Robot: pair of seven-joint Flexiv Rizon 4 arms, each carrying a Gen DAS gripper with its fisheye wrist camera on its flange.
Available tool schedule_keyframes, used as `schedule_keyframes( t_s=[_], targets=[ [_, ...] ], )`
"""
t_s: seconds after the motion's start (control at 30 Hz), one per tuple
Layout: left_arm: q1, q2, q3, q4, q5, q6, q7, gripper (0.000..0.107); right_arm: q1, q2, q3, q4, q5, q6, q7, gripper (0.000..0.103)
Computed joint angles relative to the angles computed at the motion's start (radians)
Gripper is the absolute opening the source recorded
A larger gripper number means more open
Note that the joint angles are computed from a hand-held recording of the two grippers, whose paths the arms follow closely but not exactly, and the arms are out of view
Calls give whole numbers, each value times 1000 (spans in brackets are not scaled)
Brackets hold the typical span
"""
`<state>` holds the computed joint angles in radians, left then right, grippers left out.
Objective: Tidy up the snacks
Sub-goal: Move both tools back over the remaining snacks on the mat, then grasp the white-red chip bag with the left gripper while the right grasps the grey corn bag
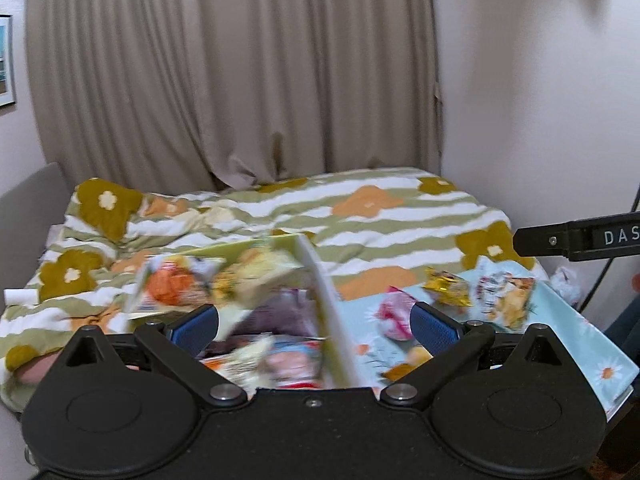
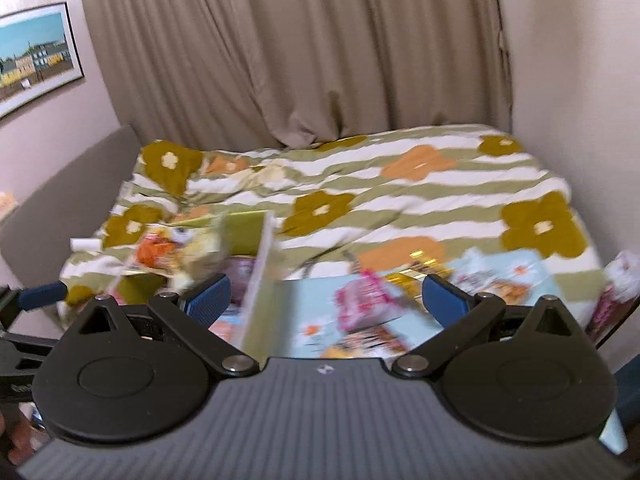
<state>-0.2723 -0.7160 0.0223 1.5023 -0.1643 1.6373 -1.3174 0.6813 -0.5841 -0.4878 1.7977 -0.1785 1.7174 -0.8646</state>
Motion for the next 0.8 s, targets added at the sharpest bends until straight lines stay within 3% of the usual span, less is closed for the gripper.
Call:
schedule_keyframes(
  t_s=[0.13,0.33,0.57,0.7,0.8],
  targets=[
    [-91,-67,76,-125,1,-98,-43,103,-131,12,88,-2,-45,-27,-58,103],
    [-167,-198,134,-355,63,-270,-121,103,-409,-26,326,-75,-100,-62,-176,103],
    [-189,-382,153,-660,150,-529,-159,103,-745,-168,699,-266,-100,-194,-419,103],
    [-184,-482,151,-831,204,-675,-156,103,-846,-281,850,-417,-71,-331,-587,103],
    [-180,-533,145,-920,247,-753,-159,103,-874,-355,912,-521,-46,-430,-691,103]
  ],
)
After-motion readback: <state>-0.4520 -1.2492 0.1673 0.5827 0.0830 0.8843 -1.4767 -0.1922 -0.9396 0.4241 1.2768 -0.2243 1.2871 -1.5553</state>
